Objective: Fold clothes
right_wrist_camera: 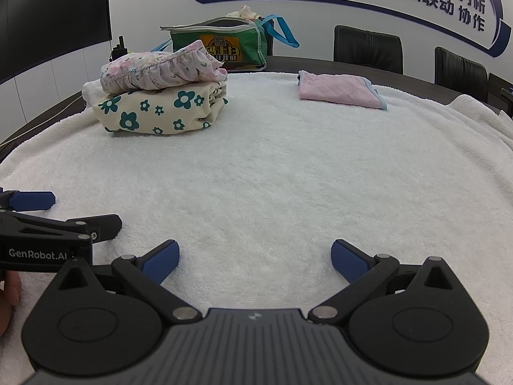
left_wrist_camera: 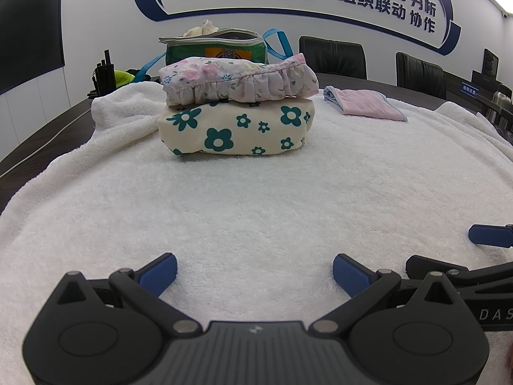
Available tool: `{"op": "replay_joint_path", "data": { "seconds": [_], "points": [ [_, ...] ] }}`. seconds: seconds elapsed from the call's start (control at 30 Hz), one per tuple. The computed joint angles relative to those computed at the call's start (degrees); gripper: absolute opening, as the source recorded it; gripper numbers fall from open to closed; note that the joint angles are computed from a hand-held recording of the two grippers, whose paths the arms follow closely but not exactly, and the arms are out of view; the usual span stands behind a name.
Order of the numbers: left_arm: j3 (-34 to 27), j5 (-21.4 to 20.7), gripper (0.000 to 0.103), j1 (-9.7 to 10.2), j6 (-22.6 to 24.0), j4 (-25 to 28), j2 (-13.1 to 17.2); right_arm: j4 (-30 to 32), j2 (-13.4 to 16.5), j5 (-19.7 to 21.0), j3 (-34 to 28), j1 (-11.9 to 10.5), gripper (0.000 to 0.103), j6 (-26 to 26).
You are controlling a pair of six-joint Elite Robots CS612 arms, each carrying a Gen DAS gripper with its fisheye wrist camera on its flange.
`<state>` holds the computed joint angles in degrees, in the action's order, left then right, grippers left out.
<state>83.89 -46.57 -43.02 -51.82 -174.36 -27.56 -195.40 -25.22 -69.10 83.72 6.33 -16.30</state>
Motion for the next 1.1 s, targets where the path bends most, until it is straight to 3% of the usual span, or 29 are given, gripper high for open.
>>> {"op": "replay_joint_path", "data": {
  "seconds": [0.33,0.6,1.1],
  "points": [
    [-0.07,0.07,0.103,-0.02,0.09,0.12,0.03,-0.59,0.02,0.22,0.11,-0.14,0.102,0.98],
    [-0.17,0.13,0.103,-0.03,0.21,0.22,0.07,-0.86,0.12,-2.78,-0.11,0.4,0.102,1.49],
    [-0.11,-0.1,0.103,-0.04,0.65,-0.22,0.07,-0.89,0.1,-2.7,-0.01,0.33,0.102,1.49]
  ]
}}
